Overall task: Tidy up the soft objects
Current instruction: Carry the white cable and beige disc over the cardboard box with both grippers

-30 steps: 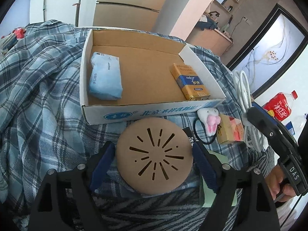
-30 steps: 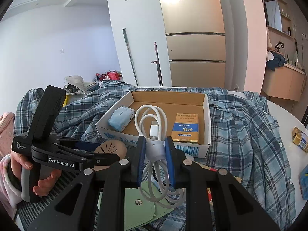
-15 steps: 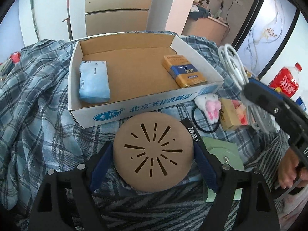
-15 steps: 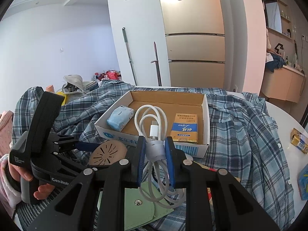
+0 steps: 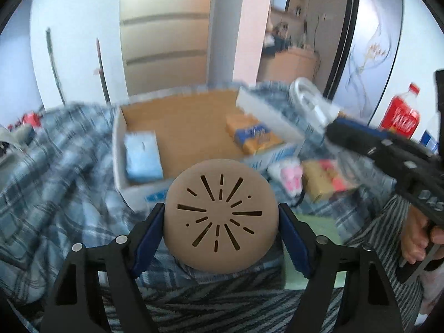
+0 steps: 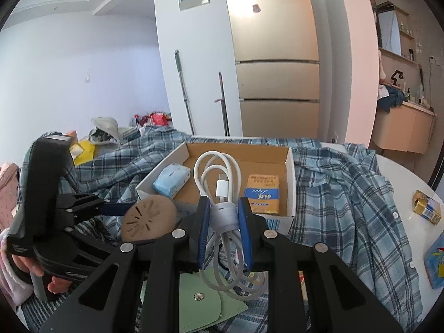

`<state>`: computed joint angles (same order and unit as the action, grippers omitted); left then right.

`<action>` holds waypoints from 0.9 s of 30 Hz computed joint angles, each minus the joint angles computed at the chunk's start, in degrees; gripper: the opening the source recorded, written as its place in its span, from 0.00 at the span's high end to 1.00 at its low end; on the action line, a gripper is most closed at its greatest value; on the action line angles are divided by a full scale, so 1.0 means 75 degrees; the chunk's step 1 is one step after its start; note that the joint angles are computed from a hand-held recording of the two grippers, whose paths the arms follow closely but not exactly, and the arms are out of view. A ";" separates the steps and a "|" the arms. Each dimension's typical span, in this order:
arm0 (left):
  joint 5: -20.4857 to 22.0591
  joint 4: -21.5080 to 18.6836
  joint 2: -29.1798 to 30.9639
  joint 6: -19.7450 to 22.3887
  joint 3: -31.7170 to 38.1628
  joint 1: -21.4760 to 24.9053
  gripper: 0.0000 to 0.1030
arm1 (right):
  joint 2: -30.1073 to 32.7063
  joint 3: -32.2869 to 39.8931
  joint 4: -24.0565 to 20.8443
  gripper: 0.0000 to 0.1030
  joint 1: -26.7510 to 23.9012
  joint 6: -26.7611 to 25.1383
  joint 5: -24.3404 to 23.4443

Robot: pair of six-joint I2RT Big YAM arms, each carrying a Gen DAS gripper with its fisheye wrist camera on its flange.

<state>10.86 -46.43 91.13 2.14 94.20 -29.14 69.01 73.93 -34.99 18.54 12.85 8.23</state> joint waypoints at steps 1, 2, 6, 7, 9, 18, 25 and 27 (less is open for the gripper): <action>-0.0061 0.0537 -0.0267 -0.0075 -0.0331 0.0017 0.22 | -0.0040 -0.0040 0.0083 0.81 0.0008 0.0012 0.0065; -0.0103 0.0920 -0.0416 -0.0119 -0.0507 0.0022 0.22 | -0.0077 -0.0081 0.0160 0.81 0.0013 0.0022 0.0116; -0.0328 0.2324 -0.1042 -0.0147 -0.1314 0.0007 0.22 | -0.0199 -0.0218 0.0476 0.81 0.0034 0.0008 0.0329; -0.0437 0.2713 -0.1203 -0.0112 -0.1532 -0.0024 0.22 | -0.0236 -0.0258 0.0564 0.81 0.0053 -0.0010 0.0417; -0.0675 0.3296 -0.1450 -0.0040 -0.1872 -0.0075 0.22 | -0.0310 -0.0344 0.0766 0.81 0.0093 -0.0063 0.0558; -0.1914 0.4453 -0.1999 0.0113 -0.2521 -0.0354 0.22 | -0.0523 -0.0623 0.1421 0.81 0.0223 -0.0345 0.0908; -0.2014 0.4304 -0.2088 -0.0248 -0.2298 -0.0244 0.22 | -0.0643 -0.0648 0.1618 0.81 0.0286 -0.0474 0.1106; -0.2034 0.4192 -0.2075 -0.0282 -0.2151 -0.0232 0.22 | -0.0707 -0.0562 0.1498 0.81 0.0291 -0.0364 0.1225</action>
